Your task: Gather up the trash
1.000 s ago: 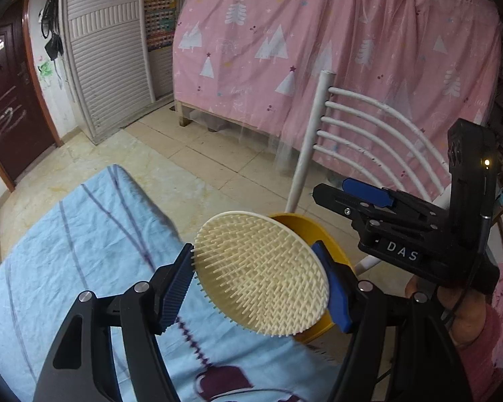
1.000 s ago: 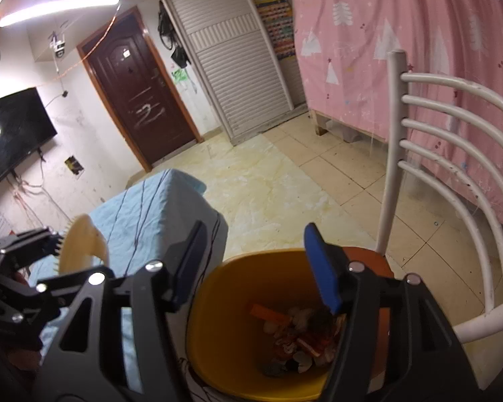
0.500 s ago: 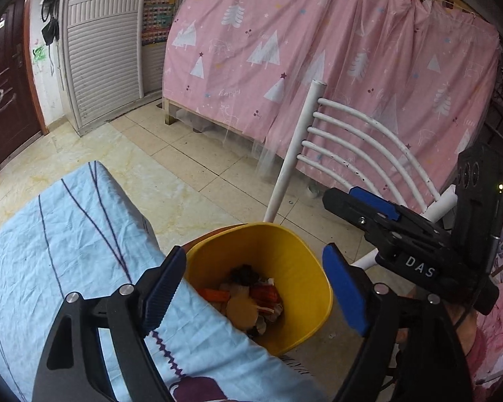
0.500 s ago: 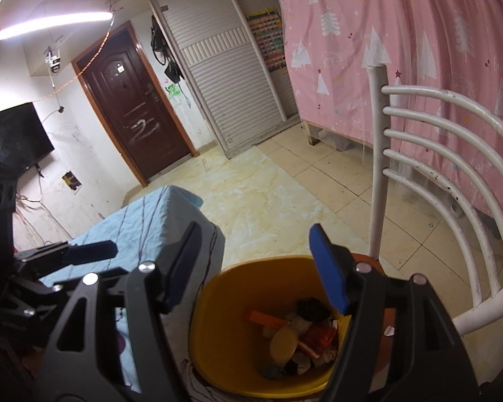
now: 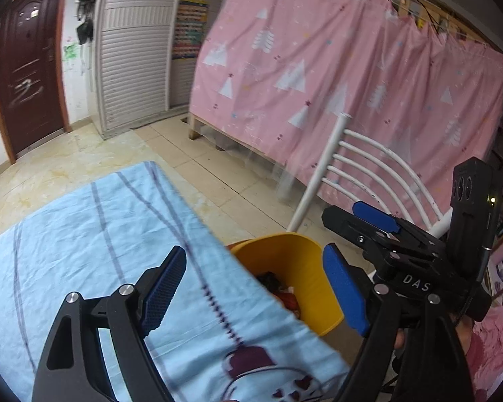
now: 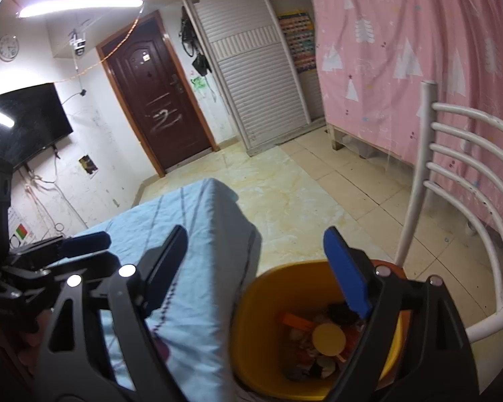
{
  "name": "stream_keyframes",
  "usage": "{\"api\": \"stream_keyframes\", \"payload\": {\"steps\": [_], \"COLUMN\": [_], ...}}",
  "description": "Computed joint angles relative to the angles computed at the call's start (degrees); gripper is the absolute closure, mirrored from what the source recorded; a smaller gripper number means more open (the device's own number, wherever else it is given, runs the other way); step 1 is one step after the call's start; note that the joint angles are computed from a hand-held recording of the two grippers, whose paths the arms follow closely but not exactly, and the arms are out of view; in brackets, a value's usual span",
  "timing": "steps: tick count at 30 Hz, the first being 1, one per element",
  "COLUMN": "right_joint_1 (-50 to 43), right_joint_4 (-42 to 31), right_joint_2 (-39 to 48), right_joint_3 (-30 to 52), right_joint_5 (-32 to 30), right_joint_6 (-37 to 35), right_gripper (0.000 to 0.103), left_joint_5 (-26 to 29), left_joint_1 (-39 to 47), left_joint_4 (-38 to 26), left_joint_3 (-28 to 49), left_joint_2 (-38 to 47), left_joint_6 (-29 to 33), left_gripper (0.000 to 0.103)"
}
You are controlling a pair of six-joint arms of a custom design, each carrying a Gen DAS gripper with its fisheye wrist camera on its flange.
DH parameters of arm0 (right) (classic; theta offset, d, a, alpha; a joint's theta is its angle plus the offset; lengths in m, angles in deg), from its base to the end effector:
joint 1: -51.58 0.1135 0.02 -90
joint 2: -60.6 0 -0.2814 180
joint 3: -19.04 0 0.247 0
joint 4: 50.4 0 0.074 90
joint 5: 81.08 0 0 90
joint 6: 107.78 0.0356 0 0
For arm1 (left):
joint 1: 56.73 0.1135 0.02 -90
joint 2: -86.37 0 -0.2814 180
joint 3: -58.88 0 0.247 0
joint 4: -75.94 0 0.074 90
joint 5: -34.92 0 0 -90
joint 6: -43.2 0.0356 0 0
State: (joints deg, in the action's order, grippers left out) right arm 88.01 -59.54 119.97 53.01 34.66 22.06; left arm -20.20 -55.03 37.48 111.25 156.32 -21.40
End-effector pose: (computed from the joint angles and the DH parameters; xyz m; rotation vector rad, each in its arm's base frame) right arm 0.1597 0.0987 0.1896 0.3156 2.0982 0.3053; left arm 0.2171 -0.0139 0.2176 0.7113 2.2797 -0.5559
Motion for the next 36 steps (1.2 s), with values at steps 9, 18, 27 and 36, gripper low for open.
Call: {"api": "stream_keyframes", "payload": {"steps": [9,18,27,36], "right_joint_1": [8.65,16.26,20.90,23.31], "right_joint_4": [5.15,8.51,8.53,7.49], "right_joint_2": [10.68,19.13,26.89,32.97], "right_joint_3": [5.79,12.80,20.69,27.84], "right_joint_5": [4.43,9.19,10.13,9.26], "right_joint_6": [-0.50,-2.63,-4.97,-7.71], "right_gripper": [0.017,0.015,0.013,0.013], "left_joint_5": [5.14,8.82,11.43,10.76], "left_joint_1": [15.76,29.69,40.47,47.08], "left_joint_4": [-1.89,-0.36,0.93,5.80], "left_joint_3": [0.56,2.38,5.43,7.36], "left_joint_2": [-0.74,2.41,7.19,10.68], "left_joint_6": [7.79,11.98,14.89,13.94], "left_gripper": [0.025,0.023,0.023,0.023]}}
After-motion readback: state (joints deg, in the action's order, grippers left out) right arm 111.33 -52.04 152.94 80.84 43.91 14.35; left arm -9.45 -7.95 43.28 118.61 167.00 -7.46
